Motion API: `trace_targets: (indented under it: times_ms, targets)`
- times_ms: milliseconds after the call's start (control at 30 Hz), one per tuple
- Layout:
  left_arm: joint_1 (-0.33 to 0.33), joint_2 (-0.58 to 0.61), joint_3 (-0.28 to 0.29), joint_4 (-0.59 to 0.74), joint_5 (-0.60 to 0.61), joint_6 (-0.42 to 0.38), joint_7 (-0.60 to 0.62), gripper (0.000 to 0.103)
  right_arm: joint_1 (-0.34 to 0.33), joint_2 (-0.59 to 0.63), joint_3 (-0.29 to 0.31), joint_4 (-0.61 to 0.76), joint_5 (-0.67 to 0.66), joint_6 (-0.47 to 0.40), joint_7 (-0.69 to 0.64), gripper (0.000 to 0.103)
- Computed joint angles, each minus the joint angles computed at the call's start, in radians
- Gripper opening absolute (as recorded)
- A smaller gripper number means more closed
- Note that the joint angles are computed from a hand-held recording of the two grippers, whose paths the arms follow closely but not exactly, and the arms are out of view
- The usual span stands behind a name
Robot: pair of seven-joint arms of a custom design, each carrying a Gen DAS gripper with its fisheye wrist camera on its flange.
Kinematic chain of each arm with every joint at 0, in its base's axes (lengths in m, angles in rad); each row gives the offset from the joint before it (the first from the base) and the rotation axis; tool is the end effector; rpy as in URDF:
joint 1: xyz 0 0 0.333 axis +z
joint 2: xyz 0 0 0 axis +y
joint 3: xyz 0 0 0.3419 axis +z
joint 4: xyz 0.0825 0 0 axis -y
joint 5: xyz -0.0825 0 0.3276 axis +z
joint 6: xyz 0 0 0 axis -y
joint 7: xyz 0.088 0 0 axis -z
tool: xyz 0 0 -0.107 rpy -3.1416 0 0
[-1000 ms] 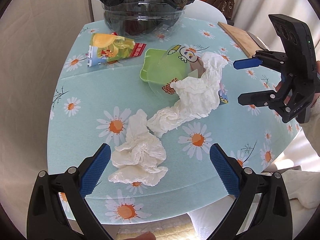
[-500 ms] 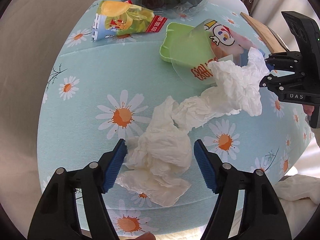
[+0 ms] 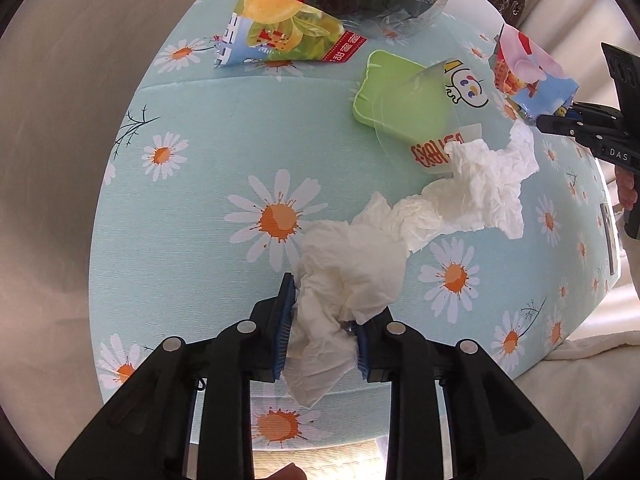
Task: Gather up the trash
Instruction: 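Carry the pink bag and white tissue over the trash bin with both tools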
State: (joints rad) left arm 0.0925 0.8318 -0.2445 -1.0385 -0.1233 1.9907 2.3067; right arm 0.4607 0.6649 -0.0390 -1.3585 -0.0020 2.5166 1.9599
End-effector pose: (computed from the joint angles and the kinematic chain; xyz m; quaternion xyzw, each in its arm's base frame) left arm 0.7434 -0.0505 0.4008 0.3916 -0.9059 0.1608 0.0058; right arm 0.6668 0.3084 0.4298 -0.7020 0.6689 -0.1012 0.2226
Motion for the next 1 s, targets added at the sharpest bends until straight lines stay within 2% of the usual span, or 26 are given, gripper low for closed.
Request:
trace_targets:
  times_ms: [233,400,567,767,1000]
  targets:
    - [0.023,-0.051,0.013,-0.032,0.012,0.026,0.013,0.027,0.016,-0.053,-0.012,-0.091,-0.012,0.041,0.041,0.019]
    - [0.060,-0.139,0.012,-0.166,-0.003,0.115,0.043,0.027,0.034,-0.094,-0.020,-0.158,-0.032,0.098,0.083,0.019]
    - [0.083,-0.185,0.009,-0.238,-0.021,0.181,0.076,0.027,0.065,-0.128,-0.039,-0.211,-0.065,0.140,0.140,0.019]
    - [0.114,-0.229,0.000,-0.292,-0.062,0.217,0.127,0.027,0.128,-0.179,-0.085,-0.268,-0.173,0.144,0.258,0.019]
    - [0.125,-0.262,0.000,-0.318,-0.093,0.237,0.167,0.027,0.159,-0.230,-0.101,-0.308,-0.313,0.136,0.393,0.019]
